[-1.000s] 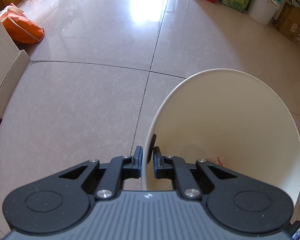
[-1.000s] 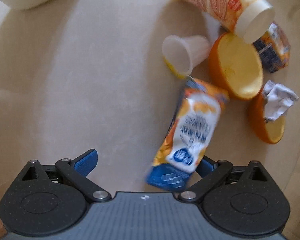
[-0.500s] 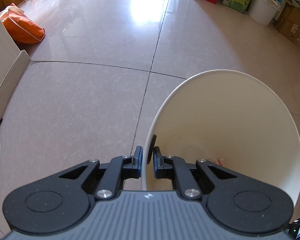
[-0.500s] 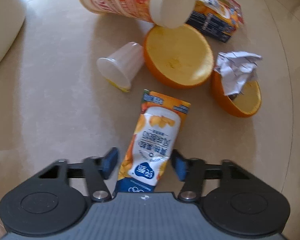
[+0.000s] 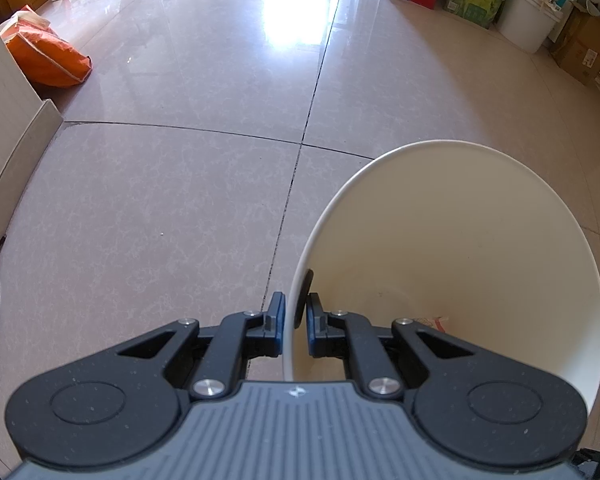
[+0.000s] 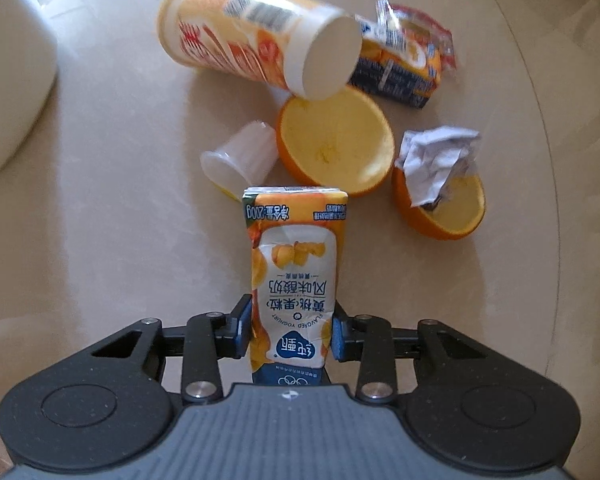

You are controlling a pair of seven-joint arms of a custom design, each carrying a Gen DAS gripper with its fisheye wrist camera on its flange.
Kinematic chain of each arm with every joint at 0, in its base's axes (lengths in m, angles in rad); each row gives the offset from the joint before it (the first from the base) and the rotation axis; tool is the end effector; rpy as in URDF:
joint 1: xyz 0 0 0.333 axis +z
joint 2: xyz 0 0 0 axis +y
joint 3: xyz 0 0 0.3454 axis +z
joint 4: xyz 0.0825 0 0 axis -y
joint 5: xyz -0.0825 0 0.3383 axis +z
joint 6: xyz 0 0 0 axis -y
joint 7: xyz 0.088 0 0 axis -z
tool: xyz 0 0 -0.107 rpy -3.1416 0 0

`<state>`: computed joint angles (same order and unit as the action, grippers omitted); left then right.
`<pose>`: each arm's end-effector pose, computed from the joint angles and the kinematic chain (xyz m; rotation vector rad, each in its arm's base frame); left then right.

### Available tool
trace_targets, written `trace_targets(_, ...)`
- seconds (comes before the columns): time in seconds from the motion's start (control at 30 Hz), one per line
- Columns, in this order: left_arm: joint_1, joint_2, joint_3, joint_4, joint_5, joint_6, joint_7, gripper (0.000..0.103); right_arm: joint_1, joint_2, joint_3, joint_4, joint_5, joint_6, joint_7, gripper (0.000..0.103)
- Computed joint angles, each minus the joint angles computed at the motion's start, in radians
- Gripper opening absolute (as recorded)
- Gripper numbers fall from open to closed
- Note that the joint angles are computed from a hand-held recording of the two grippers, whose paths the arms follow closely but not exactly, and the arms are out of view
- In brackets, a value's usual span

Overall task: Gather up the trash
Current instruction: 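Grasp the orange-and-blue yogurt carton with the right gripper, then carry the yogurt carton over the bin and open the right gripper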

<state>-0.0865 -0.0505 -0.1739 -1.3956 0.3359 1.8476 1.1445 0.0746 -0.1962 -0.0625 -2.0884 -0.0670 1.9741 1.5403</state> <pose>0.4929 -0.1085 0.7910 -1.9642 1.6815 -0.4007 0.4573 -0.0010 0.5597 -2.2767 2.1289 -0.1460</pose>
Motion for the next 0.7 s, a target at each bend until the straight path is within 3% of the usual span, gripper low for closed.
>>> trace_targets(0.13, 0.0, -0.002, 0.0, -0.003, 0.003, 0.001, 0.004, 0.009, 0.008, 0.004, -0.002, 0.081, 0.031, -0.054, -0.04, 0.042)
trace_targets(0.37, -0.007, -0.001, -0.008, -0.006, 0.029, 0.001, 0.002, 0.009, 0.039, 0.054, 0.014, 0.343, 0.092, -0.189, -0.145, 0.042)
trace_targets(0.7, -0.014, -0.006, -0.011, -0.015, 0.041, 0.006, -0.004, 0.009, 0.069, 0.287, 0.068, 0.942, 0.222, -0.412, -0.278, 0.042)
